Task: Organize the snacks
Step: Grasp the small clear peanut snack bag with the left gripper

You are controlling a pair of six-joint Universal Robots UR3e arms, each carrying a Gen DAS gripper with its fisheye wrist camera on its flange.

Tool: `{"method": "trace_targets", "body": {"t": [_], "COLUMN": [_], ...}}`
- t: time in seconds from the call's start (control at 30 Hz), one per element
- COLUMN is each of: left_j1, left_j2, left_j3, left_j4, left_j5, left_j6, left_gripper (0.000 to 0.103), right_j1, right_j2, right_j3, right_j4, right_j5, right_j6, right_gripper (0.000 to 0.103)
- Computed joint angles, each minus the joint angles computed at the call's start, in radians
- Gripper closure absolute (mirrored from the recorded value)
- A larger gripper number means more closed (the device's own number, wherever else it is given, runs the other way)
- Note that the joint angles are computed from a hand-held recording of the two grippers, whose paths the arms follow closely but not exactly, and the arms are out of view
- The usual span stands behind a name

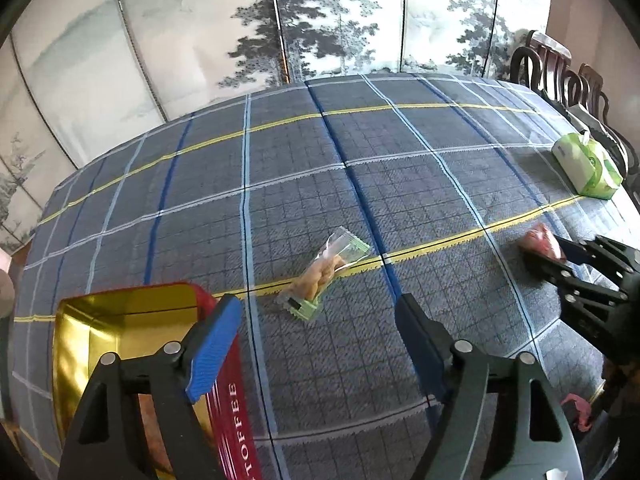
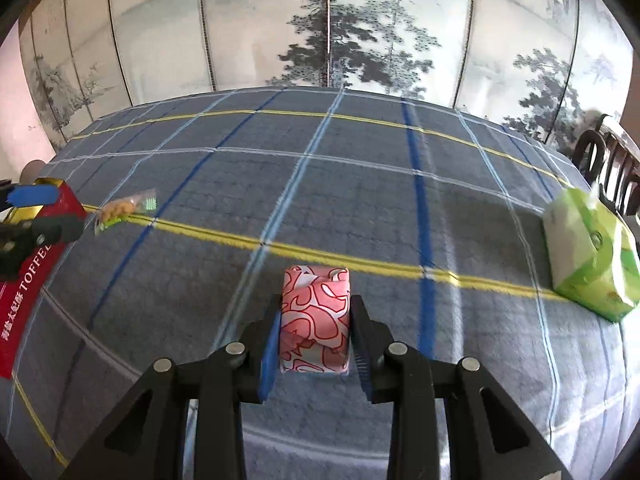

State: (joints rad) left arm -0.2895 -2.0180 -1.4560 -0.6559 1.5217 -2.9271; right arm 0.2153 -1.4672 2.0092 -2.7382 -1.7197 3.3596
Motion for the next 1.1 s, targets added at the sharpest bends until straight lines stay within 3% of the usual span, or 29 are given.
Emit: {"method": "trace_targets", "body": {"t": [0.33, 0.4, 0.6, 0.83, 0.93, 1.0, 1.1], "left_j1": [0.008, 0.009, 0.016, -0.013, -0.019, -0.005, -0.003], "left_j2": [-0.101, -0.125, -0.197, -0.242, -0.248, -0.246, -0.243], "left_j3": [0.132, 0.160, 0.255, 0.321, 0.336, 0.353, 0.354], "left_j4": [-0.071, -0.090, -0.150, -0.178, -0.190, -0.241, -0.251], "left_j5": [-0.028, -0.030, -0.048, 0.023, 0.048, 0.001, -0.018], "left_j6": [0.065, 0.076, 0.089, 0.090, 0.089, 0.094, 0.107], "left_gripper": [0.037, 0.044, 0.050, 0.053, 0.061, 0.080, 0.081], "right_j1": [-0.023, -0.026, -0.028, -0.030, -0.031, -0.031, -0.031], "right_j2": [-0.025, -0.026, -0.025, -0.027, -0.027, -0.027, -0.027], "right_j3": [0.028, 0.031, 0.037, 0.041, 0.041, 0.041, 0.041], "right_j4": [-0.008, -0.012, -0.021, -0.022, -0.022, -0.023, -0.023], "right_j5": [0.018, 0.024, 0.028, 0.029, 0.029, 0.031, 0.031], "right_j6": [0.007, 0.008, 0.008, 0.006, 0.006, 0.007, 0.007], "right_gripper": [0.071, 0.071, 0.071, 0.071, 0.071, 0.071, 0.071]}}
